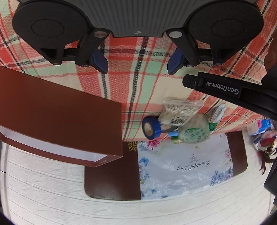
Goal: Organize objects
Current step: 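Move the left tool back over the table toward the cotton swab bag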
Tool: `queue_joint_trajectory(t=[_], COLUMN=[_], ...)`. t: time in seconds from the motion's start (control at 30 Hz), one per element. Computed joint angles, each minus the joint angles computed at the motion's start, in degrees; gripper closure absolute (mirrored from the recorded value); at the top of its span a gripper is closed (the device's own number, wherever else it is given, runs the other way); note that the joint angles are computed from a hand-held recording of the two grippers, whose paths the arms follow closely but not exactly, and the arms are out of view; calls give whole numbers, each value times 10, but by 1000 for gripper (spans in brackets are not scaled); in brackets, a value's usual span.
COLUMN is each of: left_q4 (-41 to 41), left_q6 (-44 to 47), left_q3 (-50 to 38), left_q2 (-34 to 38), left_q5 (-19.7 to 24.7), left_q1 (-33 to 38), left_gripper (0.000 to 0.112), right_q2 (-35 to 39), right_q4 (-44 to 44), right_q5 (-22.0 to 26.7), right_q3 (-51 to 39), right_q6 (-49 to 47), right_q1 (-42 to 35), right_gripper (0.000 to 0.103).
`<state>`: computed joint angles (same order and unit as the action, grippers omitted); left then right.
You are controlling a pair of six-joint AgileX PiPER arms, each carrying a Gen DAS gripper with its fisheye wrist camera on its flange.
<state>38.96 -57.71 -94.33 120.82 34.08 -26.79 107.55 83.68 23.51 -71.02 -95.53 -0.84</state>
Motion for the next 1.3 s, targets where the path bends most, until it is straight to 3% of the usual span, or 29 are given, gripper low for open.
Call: queue_joint_trajectory(t=[0.17,0.77,1.1,1.17,1.3], left_q4=[73,216,298,332,434], left_q6=[-81,-226,-312,-352,-479], left_q3=[55,136,174,190,228], left_q2=[-20,-51,-60,-63,-74], left_q5=[-8,-12,-19,-27,-65], left_q1=[7,44,68,75,96], left_gripper=[55,45,32,27,27], right_q2=[-3,14,27,33,56], right_q4=[-64,-118,-153,-164,-200], right_q5=[-11,-61,-80,-81,-77], right_q3=[-1,-21,-43,-52,-88], right_q6=[59,98,138,150,180], right_q1=[18,76,103,108,121], right_gripper=[28,21,18,18,17])
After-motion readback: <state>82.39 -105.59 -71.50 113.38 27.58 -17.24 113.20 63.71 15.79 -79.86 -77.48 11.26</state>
